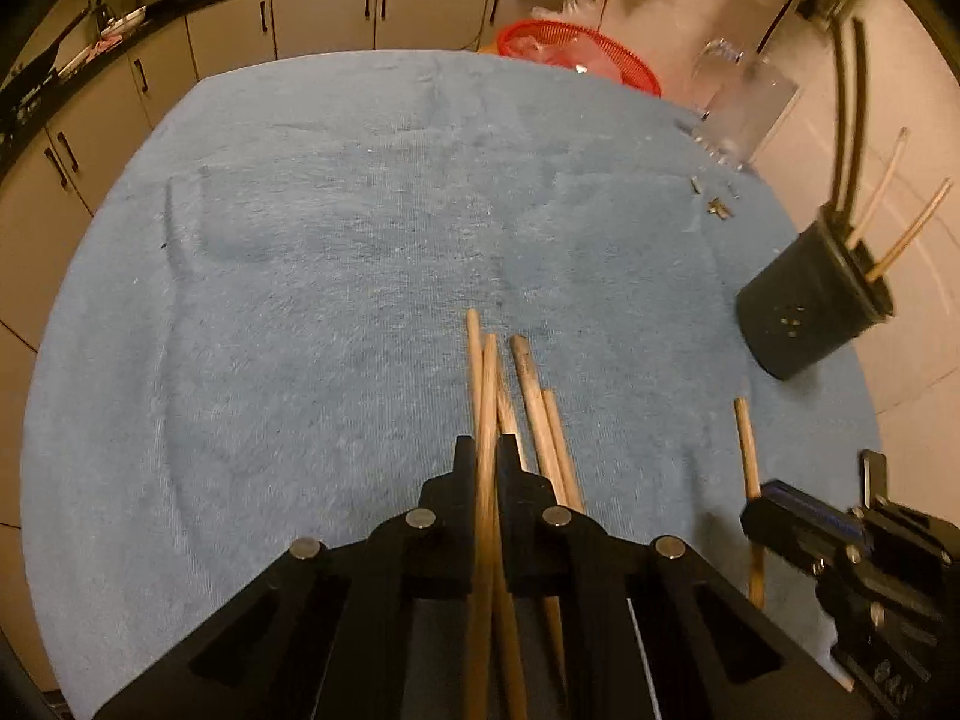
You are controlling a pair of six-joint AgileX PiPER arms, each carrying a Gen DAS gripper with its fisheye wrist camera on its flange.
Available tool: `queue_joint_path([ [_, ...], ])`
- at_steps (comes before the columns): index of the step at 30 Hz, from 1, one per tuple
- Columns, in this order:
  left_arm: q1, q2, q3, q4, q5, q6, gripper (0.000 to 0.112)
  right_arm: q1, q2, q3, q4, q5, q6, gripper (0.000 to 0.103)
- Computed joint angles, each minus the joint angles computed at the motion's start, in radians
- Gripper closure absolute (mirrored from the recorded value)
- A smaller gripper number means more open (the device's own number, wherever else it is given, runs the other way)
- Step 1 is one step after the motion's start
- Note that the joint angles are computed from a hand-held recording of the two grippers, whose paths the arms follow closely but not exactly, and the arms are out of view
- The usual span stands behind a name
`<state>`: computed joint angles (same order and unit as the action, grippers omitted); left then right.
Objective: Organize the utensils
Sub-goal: 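Close the left tool on chopsticks while the right tool grasps one chopstick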
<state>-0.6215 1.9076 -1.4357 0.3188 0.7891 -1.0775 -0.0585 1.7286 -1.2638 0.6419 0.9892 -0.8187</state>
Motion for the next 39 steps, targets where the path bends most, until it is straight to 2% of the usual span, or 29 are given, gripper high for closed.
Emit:
queue_joint_path([
  [4, -0.027, -0.136, 0.173, 0.071, -0.095, -0.132, 0.106, -0.022, -0.022, 0.023, 0.066, 0.029, -0.052, 0.096],
  [6, -0.063, -0.202, 0.243, 0.152, -0.122, -0.244, 0.106, -0.032, -0.043, 0.042, 0.106, 0.043, -0.082, 0.096],
  [10, -0.117, -0.300, 0.289, 0.260, -0.088, -0.352, 0.106, -0.051, -0.101, 0.074, 0.157, 0.061, -0.143, 0.096],
  [13, -0.137, -0.334, 0.294, 0.271, -0.049, -0.354, 0.106, -0.030, -0.081, 0.030, 0.081, 0.059, -0.069, 0.094],
  [17, -0.138, -0.345, 0.309, 0.261, -0.053, -0.360, 0.106, 0.045, 0.000, -0.050, -0.118, 0.021, 0.088, 0.093],
  [20, -0.141, -0.354, 0.336, 0.267, -0.073, -0.381, 0.106, 0.079, 0.070, -0.093, -0.174, 0.031, 0.149, 0.093],
  [27, -0.128, -0.356, 0.352, 0.268, -0.105, -0.381, 0.106, 0.190, 0.115, -0.116, -0.325, -0.045, 0.288, 0.092],
  [31, -0.117, -0.359, 0.368, 0.258, -0.129, -0.371, 0.106, 0.231, 0.128, -0.129, -0.377, -0.065, 0.332, 0.092],
  [39, -0.095, -0.366, 0.394, 0.245, -0.164, -0.369, 0.106, 0.235, 0.130, -0.153, -0.344, -0.025, 0.323, 0.092],
])
